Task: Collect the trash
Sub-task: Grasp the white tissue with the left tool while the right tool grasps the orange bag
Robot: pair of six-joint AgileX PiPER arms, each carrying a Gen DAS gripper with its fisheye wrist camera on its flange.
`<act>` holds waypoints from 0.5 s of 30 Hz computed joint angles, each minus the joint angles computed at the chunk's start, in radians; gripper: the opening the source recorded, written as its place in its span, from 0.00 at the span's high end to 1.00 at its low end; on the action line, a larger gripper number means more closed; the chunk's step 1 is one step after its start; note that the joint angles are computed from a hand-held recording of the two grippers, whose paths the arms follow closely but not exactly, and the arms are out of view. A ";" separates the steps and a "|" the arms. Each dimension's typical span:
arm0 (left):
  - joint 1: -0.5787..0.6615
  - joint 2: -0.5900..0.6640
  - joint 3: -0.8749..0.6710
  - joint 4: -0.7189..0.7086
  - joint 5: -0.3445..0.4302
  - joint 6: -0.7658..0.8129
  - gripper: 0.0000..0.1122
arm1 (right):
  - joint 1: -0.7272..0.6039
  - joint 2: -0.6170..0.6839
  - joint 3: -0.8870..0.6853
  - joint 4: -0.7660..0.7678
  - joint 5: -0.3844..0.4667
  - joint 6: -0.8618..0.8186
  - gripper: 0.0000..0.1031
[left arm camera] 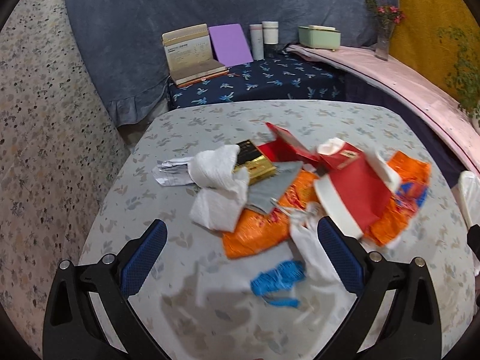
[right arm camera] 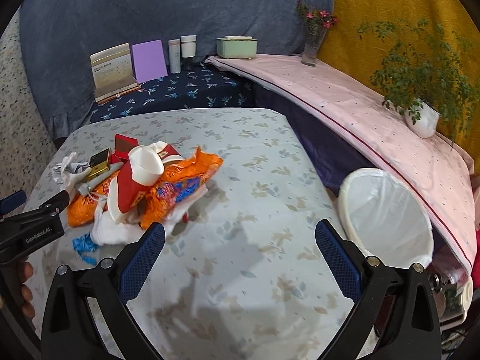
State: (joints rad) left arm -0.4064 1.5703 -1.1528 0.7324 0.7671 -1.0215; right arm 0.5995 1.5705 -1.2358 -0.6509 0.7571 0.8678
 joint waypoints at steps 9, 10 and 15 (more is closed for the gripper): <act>0.164 0.126 -0.093 -0.157 -0.114 0.157 0.15 | -0.051 0.182 -0.200 0.094 -0.016 -0.078 0.14; 0.174 0.136 -0.099 -0.168 -0.124 0.167 0.15 | -0.060 0.201 -0.219 0.110 -0.021 -0.089 0.17; 0.218 0.164 -0.117 -0.268 -0.168 0.261 0.33 | -0.108 0.281 -0.295 0.223 -0.042 -0.159 0.31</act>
State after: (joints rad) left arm -0.1889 1.7346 -1.2698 0.4641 0.5987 -0.7601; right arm 0.4913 1.8516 -1.5304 -0.4278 0.7156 0.7084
